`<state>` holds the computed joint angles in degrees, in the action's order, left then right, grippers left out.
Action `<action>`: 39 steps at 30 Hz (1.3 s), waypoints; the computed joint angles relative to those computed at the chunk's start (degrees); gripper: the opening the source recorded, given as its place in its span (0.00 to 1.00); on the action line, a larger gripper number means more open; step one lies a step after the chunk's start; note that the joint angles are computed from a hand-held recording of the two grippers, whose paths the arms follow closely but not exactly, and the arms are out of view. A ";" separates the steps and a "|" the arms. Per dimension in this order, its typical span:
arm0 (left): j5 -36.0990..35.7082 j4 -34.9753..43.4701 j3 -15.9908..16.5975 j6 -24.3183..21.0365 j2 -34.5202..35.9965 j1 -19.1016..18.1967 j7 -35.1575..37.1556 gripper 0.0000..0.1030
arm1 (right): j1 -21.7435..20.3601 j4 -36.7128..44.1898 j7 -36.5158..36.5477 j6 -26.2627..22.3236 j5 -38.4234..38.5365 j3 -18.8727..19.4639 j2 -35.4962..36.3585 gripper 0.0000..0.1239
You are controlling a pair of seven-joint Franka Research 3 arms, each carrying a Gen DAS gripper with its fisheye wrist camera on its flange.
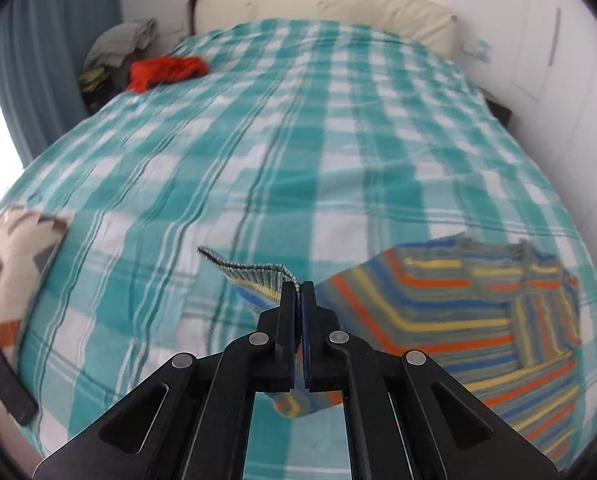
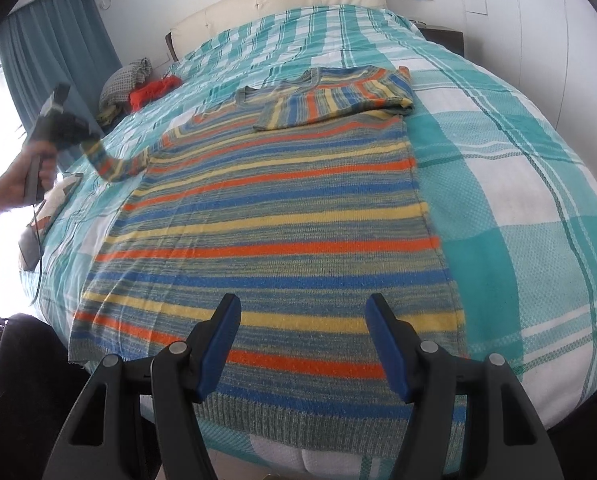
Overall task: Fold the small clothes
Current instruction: 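Grasp the other side edge of the sweater with the left gripper, then fold the held side over the body with the left gripper and release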
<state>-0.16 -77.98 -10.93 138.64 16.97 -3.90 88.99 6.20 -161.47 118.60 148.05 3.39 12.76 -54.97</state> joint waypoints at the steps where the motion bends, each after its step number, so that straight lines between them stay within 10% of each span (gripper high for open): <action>1: -1.80 2.41 -1.87 -0.59 0.70 -0.50 2.65 0.01 | 0.31 0.11 -0.26 0.15 0.08 -0.17 0.12 0.52; 4: -9.23 12.51 -6.73 -7.15 6.37 -2.44 8.69 0.16 | 0.91 0.26 -0.69 0.80 0.25 -0.06 0.59 0.52; 5: -11.14 15.81 -7.74 -9.60 8.76 -3.32 9.50 0.53 | 1.10 0.29 -0.70 1.02 0.34 0.04 0.67 0.52; 7: -11.40 17.60 -7.50 -9.92 10.86 -5.73 8.78 0.92 | 1.56 0.34 -0.86 1.18 0.48 0.16 0.82 0.52; 17: -0.16 6.81 1.17 -5.26 8.33 -6.65 -8.53 0.92 | 2.61 0.01 -2.80 2.48 1.54 -0.98 0.39 0.52; 24: 4.33 -23.45 3.30 6.95 -6.86 0.52 -11.06 0.92 | 2.89 3.73 -6.58 1.22 4.74 -6.50 2.54 0.52; 28: 10.48 -35.37 5.67 16.67 -10.74 3.16 -16.02 0.93 | 7.83 14.94 -17.79 4.29 13.46 -12.80 15.17 0.52; 31: -1.30 -42.66 3.23 27.78 -12.05 6.44 -6.25 0.95 | 7.29 29.22 -30.71 3.44 32.33 -13.76 30.18 0.52; 35: -1.85 -42.41 3.01 28.51 -11.60 6.27 -5.23 0.99 | 19.75 48.92 -32.02 -0.68 33.42 -28.12 50.20 0.48; 39: -11.48 -42.81 1.01 29.63 -11.61 7.88 2.42 0.99 | 13.16 68.93 -27.38 -10.83 30.96 -24.91 69.03 0.37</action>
